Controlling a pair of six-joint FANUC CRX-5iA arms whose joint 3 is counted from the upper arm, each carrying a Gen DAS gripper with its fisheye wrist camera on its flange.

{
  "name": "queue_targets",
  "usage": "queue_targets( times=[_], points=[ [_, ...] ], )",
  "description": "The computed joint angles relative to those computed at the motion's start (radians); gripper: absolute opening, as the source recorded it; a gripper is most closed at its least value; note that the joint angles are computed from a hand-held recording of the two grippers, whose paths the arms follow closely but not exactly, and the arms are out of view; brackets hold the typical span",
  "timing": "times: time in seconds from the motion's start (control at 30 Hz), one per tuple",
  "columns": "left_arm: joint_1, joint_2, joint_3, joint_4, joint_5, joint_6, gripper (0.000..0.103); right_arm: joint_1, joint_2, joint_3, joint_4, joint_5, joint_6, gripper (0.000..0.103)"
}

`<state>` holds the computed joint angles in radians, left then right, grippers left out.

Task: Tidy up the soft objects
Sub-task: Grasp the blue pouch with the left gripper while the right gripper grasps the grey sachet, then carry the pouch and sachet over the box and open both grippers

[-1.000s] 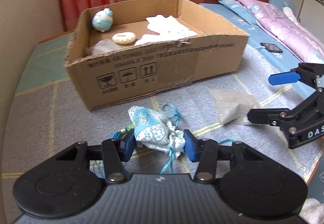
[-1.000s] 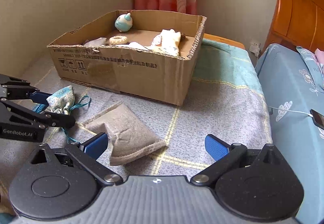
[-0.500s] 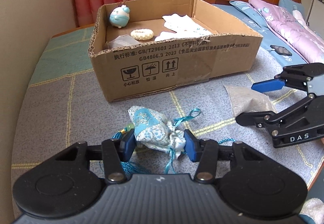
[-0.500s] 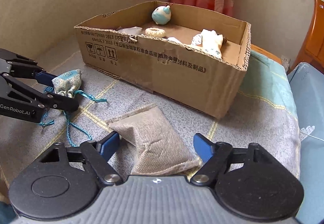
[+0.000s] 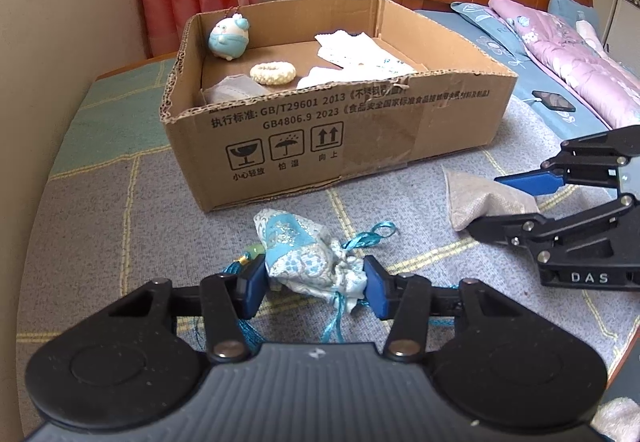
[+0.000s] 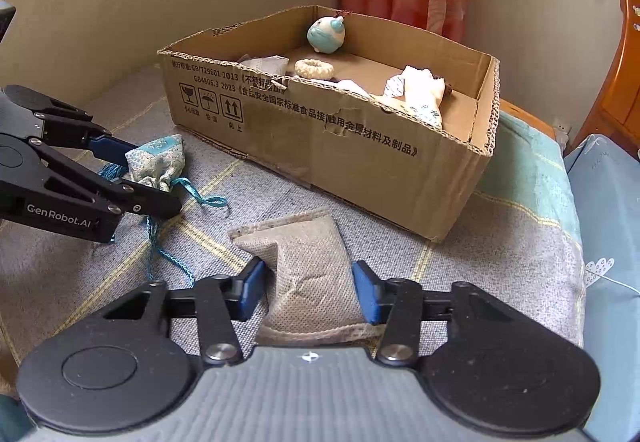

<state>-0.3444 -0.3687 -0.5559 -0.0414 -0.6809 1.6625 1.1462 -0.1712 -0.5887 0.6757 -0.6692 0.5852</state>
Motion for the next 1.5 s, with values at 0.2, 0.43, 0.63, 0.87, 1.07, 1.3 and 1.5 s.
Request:
queue_targets(
  times=[0.2, 0.43, 0.63, 0.87, 1.07, 1.3, 1.5],
  points=[
    [0.011, -0.015, -0.009, 0.028, -0.003, -0.036, 0.044, 0.005, -0.012, -0.003, 0.019, -0.033, -0.052, 0.038],
    [0.02, -0.047, -0.009, 0.069, -0.017, -0.111, 0.044, 0.008, -0.053, -0.012, 0.026, -0.057, -0.09, 0.037],
    [0.027, -0.098, 0.014, 0.063, -0.072, -0.155, 0.044, 0.022, -0.074, -0.015, 0.057, -0.089, -0.099, 0.037],
    [0.051, -0.163, 0.053, 0.023, -0.088, -0.145, 0.044, 0.02, -0.119, -0.032, 0.114, -0.08, -0.121, 0.034],
    [0.028, -0.146, 0.075, 0.009, -0.076, -0.135, 0.044, -0.003, -0.105, -0.022, 0.017, -0.027, 0.014, 0.051],
    [0.018, -0.138, 0.064, 0.038, -0.072, -0.153, 0.044, -0.043, -0.04, 0.021, -0.142, -0.021, 0.128, 0.059],
    [0.023, -0.136, 0.063, 0.064, -0.067, -0.188, 0.044, -0.027, -0.03, 0.019, -0.125, -0.036, 0.108, 0.049]
  ],
)
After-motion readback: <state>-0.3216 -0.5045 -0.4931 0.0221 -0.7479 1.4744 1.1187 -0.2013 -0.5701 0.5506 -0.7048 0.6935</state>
